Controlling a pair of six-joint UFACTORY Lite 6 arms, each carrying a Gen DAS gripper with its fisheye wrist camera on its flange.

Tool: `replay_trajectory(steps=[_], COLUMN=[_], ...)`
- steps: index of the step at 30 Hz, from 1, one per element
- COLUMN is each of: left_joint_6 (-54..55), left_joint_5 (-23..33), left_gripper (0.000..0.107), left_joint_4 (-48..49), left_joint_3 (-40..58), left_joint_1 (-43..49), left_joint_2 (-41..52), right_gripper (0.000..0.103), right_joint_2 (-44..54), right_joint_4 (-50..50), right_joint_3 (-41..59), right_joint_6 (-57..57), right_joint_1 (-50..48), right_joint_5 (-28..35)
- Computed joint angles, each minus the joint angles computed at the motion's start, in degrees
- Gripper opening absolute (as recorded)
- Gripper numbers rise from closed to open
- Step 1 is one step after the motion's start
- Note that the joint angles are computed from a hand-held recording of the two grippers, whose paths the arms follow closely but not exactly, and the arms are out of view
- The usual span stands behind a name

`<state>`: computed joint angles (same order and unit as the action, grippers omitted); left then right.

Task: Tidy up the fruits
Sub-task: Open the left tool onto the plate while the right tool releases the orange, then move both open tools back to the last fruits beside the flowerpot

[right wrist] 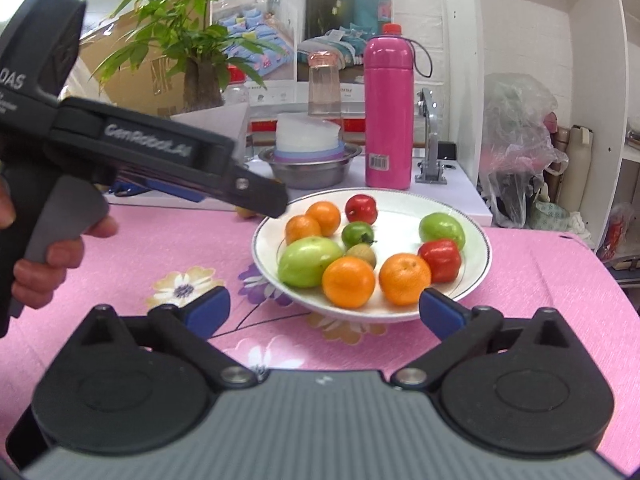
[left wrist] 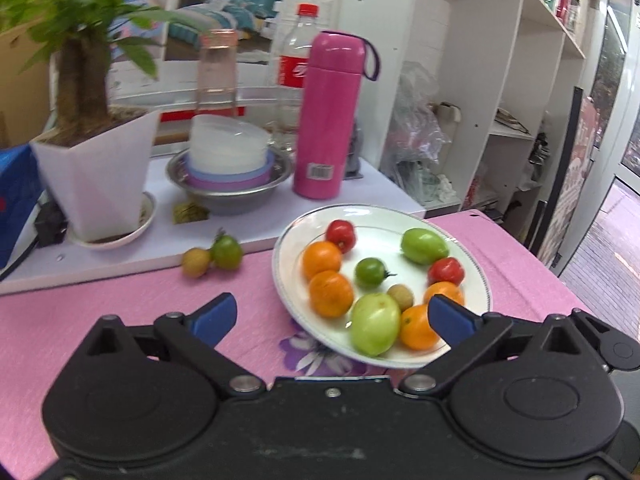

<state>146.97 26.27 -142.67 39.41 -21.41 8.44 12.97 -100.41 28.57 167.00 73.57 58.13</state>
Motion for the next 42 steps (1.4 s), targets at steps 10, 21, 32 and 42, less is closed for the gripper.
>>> replay_trajectory(steps=[10, 21, 32, 42], left_joint_6=[-0.86, -4.49, -1.28, -4.35], left_joint_5=[0.37, -2.13, -1.69, -2.07], left_gripper=[0.103, 0.103, 0.098, 0.080], left_joint_4=[3.79, 12.08, 12.76, 16.99], left_joint_3=[-4.32, 1.80, 10.17, 19.77], left_joint_1=[12.27, 18.87, 19.93, 18.30], left_joint_2=[-3.14, -2.91, 7.06, 18.34], right_gripper=[0.103, 0.080, 0.047, 0.039], right_joint_2=[-0.27, -1.63, 19.00, 33.54], right_joint_4=[-0.17, -10.75, -9.21, 17.56], right_joint_3=[4.37, 17.08, 43.88, 62.60], right_joint_6=[-6.96, -25.68, -45.56, -81.92], right_joint_1=[-0.45, -17.56, -32.77, -36.29], right_joint_5=[-1.21, -16.84, -36.81, -40.84])
